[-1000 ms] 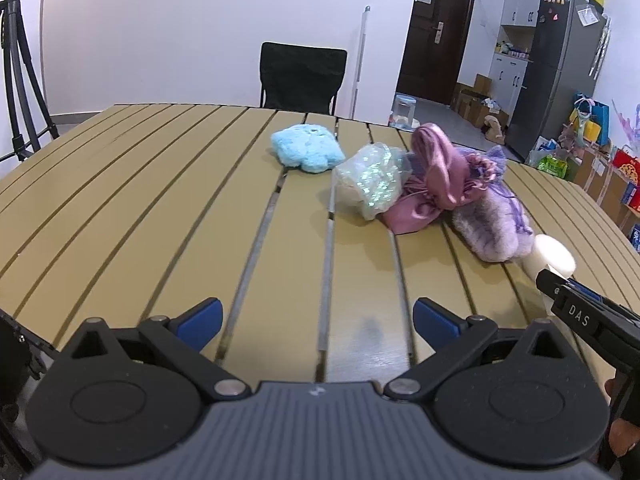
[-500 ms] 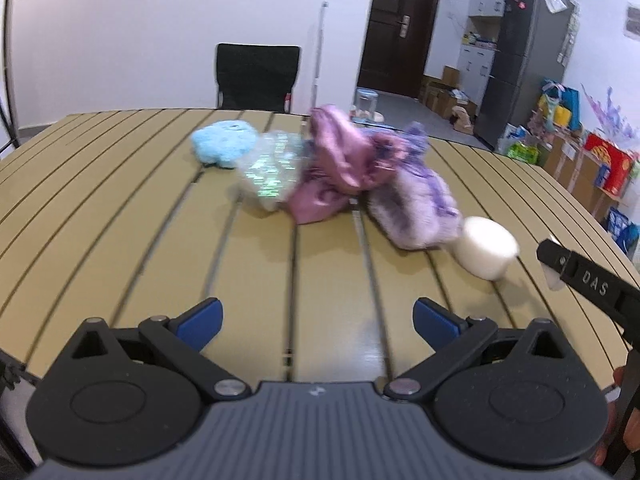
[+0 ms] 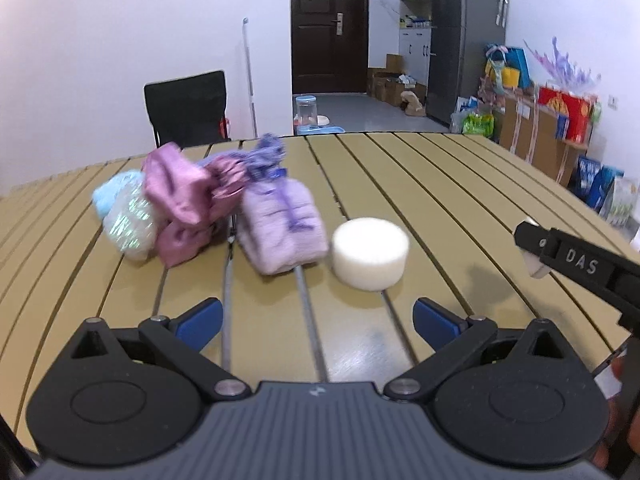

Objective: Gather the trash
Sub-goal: 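Lift the foam wedge with the right tool while the left tool grasps the white foam cylinder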

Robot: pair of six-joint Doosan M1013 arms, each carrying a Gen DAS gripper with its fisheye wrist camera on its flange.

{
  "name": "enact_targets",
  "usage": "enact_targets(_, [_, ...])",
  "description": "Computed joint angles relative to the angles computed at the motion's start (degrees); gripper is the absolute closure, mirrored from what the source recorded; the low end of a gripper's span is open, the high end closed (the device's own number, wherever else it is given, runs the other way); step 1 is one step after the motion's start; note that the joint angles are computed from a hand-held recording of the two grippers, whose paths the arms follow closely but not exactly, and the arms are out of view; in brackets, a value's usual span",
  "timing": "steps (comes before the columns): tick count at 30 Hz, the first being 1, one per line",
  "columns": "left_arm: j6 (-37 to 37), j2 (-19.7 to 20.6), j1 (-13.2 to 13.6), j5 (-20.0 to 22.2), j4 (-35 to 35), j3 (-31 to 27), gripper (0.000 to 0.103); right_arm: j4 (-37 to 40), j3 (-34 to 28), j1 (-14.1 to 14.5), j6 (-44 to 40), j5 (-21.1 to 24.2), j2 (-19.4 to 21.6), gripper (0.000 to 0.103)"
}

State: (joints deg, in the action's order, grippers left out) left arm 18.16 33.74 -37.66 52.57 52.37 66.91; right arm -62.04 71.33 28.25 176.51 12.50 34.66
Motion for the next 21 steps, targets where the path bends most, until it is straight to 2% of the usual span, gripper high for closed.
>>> enact_targets(8, [7.16,3.38,1.63,-0.10,-8.87,-6.19,0.000,-10.53,0.71,-1.14,11.34,1.04,0.15,0.073])
enact_targets(17, [10.45,7.36,2.80,2.29,-11.89,-12.17,0.000,-12.94,1.64,-2.23,15.77,1.20,-0.13,0.073])
enact_targets(21, [10.60,8.69,3.19,2.94,-13.21,-14.42,0.000,-11.22,1.82,-2.55,14.50,0.95,-0.11,0.073])
